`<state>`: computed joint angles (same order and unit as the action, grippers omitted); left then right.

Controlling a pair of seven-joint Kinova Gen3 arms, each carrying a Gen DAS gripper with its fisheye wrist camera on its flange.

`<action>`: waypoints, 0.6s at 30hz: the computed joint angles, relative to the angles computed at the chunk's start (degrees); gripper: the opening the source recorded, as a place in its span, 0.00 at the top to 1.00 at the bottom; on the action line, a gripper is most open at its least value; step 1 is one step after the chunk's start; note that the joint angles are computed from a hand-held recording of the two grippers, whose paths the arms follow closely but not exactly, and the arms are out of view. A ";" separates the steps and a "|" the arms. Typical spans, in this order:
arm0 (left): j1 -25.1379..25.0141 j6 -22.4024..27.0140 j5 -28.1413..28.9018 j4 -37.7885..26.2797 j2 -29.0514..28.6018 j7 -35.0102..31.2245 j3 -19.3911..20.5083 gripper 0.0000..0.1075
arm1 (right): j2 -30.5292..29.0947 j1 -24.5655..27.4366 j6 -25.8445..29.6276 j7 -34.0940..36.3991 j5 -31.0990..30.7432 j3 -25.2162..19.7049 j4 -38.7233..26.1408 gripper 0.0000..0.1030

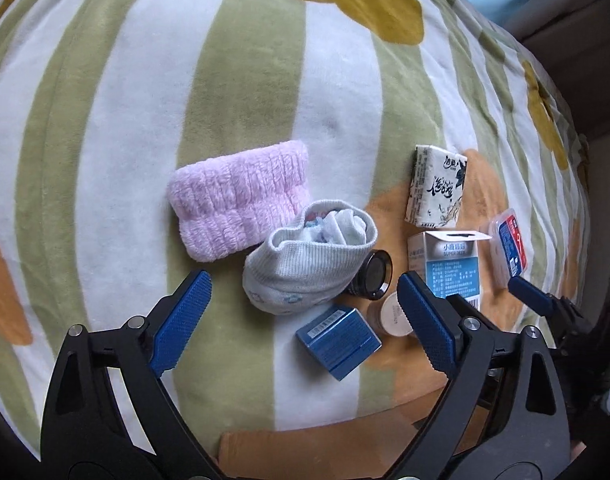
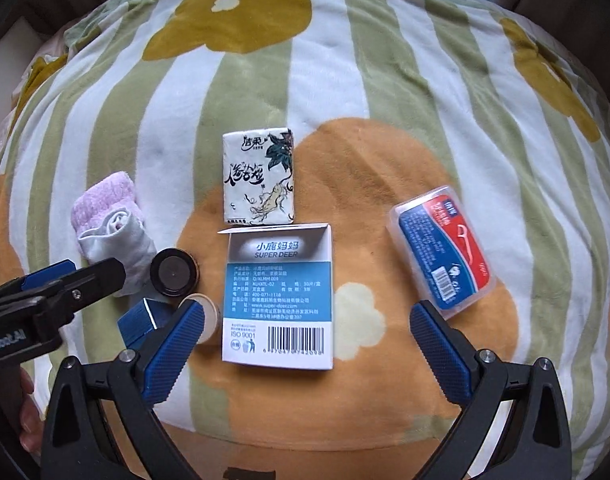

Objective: Organize objects
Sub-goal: 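Grasp the white sock with the left tool while the right grasps the SUPER DEER box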

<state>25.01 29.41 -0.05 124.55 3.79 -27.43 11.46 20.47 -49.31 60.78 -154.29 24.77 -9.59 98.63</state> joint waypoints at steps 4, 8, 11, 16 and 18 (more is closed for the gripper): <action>-1.02 1.69 2.98 -2.06 3.15 -4.76 -0.07 0.13 | 2.88 0.68 3.32 1.53 -1.67 0.55 -3.37 0.04; -1.13 2.08 4.96 -2.93 5.06 -5.78 -0.63 0.14 | 4.31 1.14 3.63 2.03 -3.47 0.87 -4.26 0.04; -0.87 1.67 5.16 -3.20 6.12 -5.70 -1.20 0.27 | 5.29 1.37 3.52 2.64 -5.17 0.89 -4.69 0.11; -1.25 -1.10 6.92 -2.35 6.44 -7.48 -1.50 0.40 | 6.90 0.87 4.99 5.20 -6.58 0.63 -6.34 0.35; -0.72 -1.07 6.22 -2.64 6.49 -6.80 -1.81 0.42 | 7.32 -0.20 5.95 5.39 -6.34 0.79 -6.99 0.38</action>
<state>24.30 28.34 6.17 121.91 10.28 -34.23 9.65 27.79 -49.51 66.73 -148.89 18.43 -8.80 91.64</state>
